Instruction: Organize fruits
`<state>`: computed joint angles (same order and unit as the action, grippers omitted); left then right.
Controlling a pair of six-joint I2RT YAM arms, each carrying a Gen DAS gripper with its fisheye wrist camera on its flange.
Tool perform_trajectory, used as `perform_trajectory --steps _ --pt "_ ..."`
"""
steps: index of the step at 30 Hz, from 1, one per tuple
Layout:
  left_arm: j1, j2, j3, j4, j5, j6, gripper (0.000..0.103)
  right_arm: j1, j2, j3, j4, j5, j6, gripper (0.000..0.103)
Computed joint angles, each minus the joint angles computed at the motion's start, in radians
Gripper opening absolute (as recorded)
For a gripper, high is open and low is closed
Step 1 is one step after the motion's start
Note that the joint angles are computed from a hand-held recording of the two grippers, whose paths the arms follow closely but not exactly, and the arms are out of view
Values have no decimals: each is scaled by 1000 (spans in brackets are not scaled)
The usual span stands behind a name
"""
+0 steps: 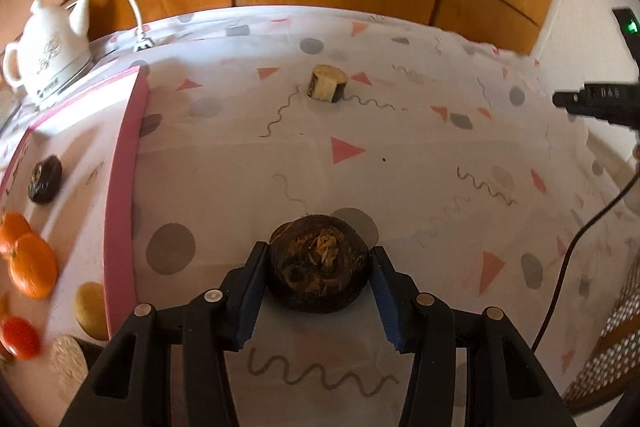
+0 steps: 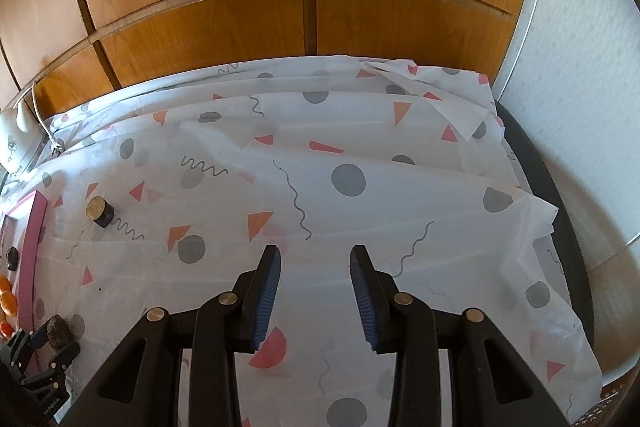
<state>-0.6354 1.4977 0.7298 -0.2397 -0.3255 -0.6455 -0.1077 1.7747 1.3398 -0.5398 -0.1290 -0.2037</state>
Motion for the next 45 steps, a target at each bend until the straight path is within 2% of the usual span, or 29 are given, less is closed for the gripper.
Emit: perform_trajectory --steps 3,11,16,22,24,26,31,39,41,42,43,45 --pt "13 -9 -12 24 12 -30 51 6 -4 -11 22 38 0 36" --pt "16 -30 -57 85 20 -3 50 24 36 13 -16 53 -13 36" --pt "15 -36 -69 102 21 29 50 31 141 116 -196 -47 -15 36" --pt "5 -38 -88 131 7 66 51 116 162 134 -228 -91 -27 37" --pt "1 -39 -94 140 1 78 51 152 173 146 -225 -106 -19 42" --pt "1 -42 -99 147 2 87 50 208 199 179 -217 -118 -1 54" --pt "-2 -47 -108 159 0 108 50 358 299 311 -216 -121 18 54" --pt "1 -55 -119 171 8 127 51 512 482 535 -236 3 22 54" --pt "1 -56 -120 171 9 129 51 529 521 570 -236 31 18 53" --pt "1 -56 -120 171 9 129 51 532 526 571 -230 42 17 47" --pt "1 -56 -119 171 9 129 51 532 522 558 -215 45 15 35" --pt "1 -57 -119 169 9 127 51 523 501 523 -195 40 11 35"
